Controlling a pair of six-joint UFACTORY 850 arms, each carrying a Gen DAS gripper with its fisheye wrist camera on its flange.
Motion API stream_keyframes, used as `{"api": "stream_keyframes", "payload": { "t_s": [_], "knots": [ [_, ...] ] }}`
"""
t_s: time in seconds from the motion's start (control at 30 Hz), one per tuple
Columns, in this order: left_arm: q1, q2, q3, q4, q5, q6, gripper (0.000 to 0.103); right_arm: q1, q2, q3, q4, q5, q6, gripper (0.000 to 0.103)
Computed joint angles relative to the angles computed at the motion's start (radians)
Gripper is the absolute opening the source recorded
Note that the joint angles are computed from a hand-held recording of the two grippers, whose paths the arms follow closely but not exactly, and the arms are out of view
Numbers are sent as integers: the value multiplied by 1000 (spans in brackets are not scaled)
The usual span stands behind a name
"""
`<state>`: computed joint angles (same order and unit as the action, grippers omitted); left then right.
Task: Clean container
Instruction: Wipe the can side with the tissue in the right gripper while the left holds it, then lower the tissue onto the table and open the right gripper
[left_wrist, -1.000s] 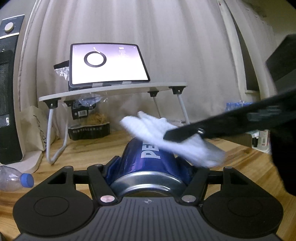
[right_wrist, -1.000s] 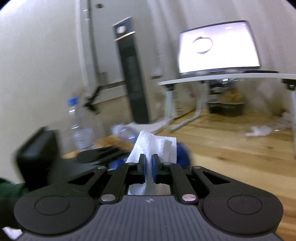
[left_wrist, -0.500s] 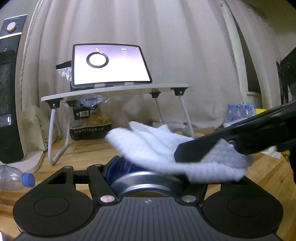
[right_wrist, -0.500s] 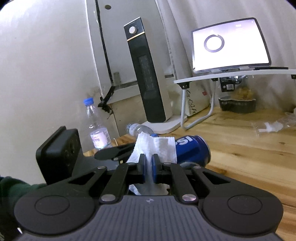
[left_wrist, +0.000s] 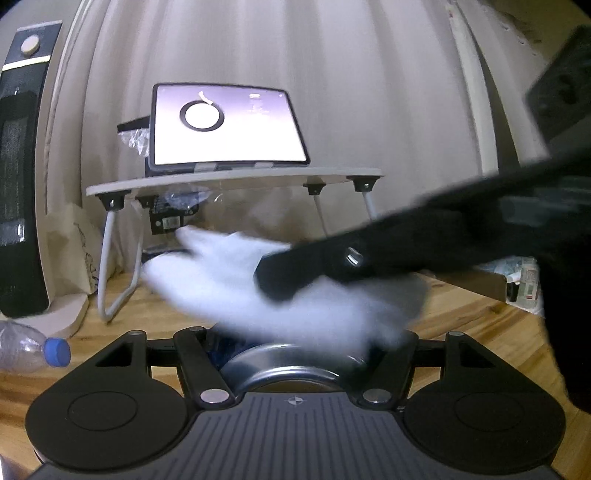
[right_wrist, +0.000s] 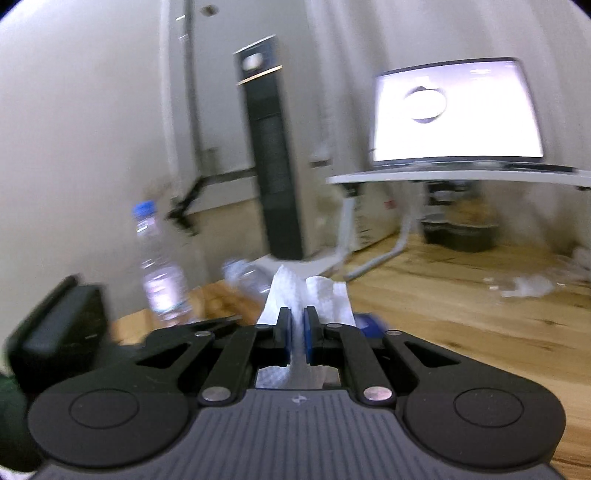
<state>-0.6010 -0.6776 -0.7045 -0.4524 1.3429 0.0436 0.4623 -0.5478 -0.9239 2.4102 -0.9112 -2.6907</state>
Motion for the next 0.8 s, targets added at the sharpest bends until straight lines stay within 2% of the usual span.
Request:
{"api": "stream_keyframes", "payload": {
  "t_s": [0.07,0.2,0.5,0.63,0.73,0.8],
  "knots": [
    [2,0,2,8,3,-6,67,2,14,13,-59,1,42,10],
    [-4,-3,2,16,14,21,67,2,35,25,-44,27,35,10],
    [-7,-4,4,7,25,20,67,-38,-10,-10,295,108,-176,10],
    [-1,-1,0,11,1,12,67,-81,-74,-65,503,259,-250,10],
    [-6,1,-7,-3,-21,31,67,-112,-107,-86,574,323,-257,17],
    [-8,1,-12,-13,-36,39,67,-117,-115,-90,590,352,-266,36]
  ]
}}
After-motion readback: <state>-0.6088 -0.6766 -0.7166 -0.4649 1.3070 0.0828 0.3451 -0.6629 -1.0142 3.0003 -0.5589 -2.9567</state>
